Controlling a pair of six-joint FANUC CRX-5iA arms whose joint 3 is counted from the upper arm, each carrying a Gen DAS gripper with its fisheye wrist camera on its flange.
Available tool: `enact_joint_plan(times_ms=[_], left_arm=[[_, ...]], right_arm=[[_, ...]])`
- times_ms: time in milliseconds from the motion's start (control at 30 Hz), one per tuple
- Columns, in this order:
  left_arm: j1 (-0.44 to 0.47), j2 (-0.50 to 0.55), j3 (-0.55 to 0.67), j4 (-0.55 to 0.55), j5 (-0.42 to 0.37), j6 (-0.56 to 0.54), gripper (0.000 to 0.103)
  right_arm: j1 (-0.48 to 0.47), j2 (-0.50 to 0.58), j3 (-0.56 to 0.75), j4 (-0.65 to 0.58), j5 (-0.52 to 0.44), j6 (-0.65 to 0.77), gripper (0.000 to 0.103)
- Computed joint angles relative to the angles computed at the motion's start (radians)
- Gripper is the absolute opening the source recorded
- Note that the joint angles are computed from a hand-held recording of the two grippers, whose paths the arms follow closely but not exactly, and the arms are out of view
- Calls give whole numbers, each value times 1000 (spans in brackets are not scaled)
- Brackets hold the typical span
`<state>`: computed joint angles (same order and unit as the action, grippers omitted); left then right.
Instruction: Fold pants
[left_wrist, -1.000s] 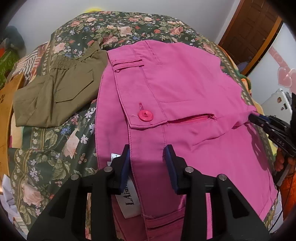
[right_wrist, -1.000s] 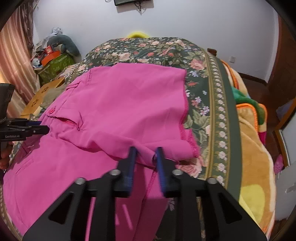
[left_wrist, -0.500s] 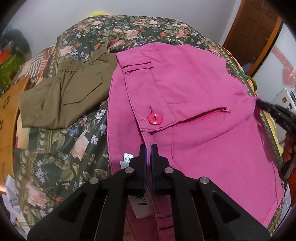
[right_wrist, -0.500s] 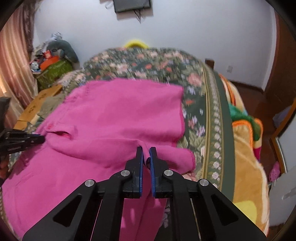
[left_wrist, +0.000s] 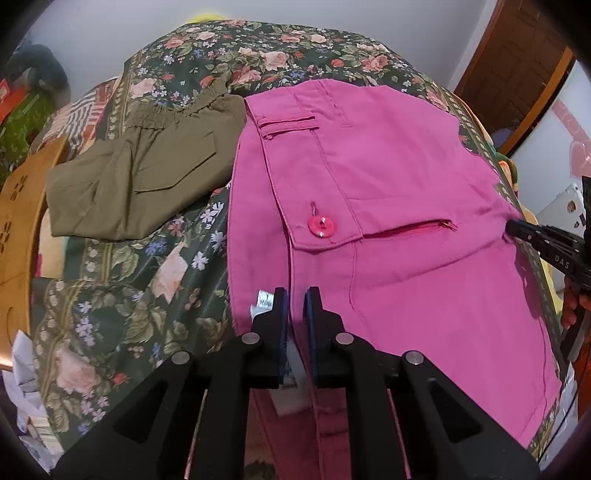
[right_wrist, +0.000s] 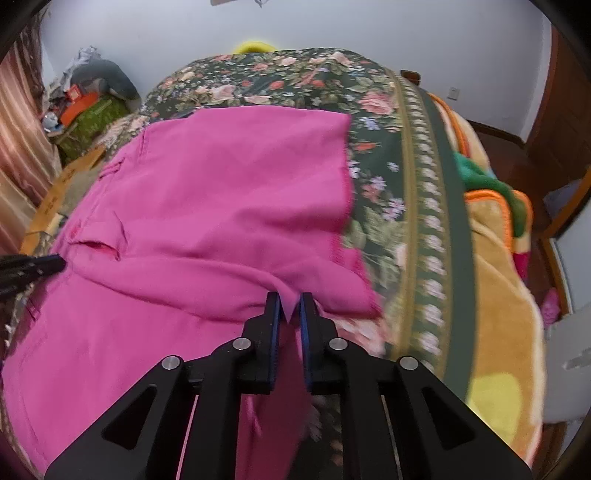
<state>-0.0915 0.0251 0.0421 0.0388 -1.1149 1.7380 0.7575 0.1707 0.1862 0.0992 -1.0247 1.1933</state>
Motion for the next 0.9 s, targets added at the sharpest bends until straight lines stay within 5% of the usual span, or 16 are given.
enact_joint_plan(times_ms=[133, 267, 367, 633, 733, 800, 900], left_arm=[[-5, -26, 24, -30, -5, -15, 14], [-3, -32, 50, -61, 37, -6, 53], [6, 1, 85, -57, 40, -6, 54], [50, 143, 147, 60, -11, -35, 54], [64, 160, 129, 109, 4, -49, 46], [79, 156, 102, 171, 29, -79, 18], [60, 187, 156, 102, -8, -6, 8]], right_arm=[[10, -18, -32, 116, -42, -60, 13], [-32, -53, -20, 31, -23, -52, 20], [-37, -56, -15, 31, 10, -70, 39], [-58, 35, 64, -77, -2, -38, 41], [-57, 50, 60, -109, 3, -25, 42], [-55, 34, 30, -104, 41, -39, 40], [-56, 30, 25, -103, 44, -21, 18]])
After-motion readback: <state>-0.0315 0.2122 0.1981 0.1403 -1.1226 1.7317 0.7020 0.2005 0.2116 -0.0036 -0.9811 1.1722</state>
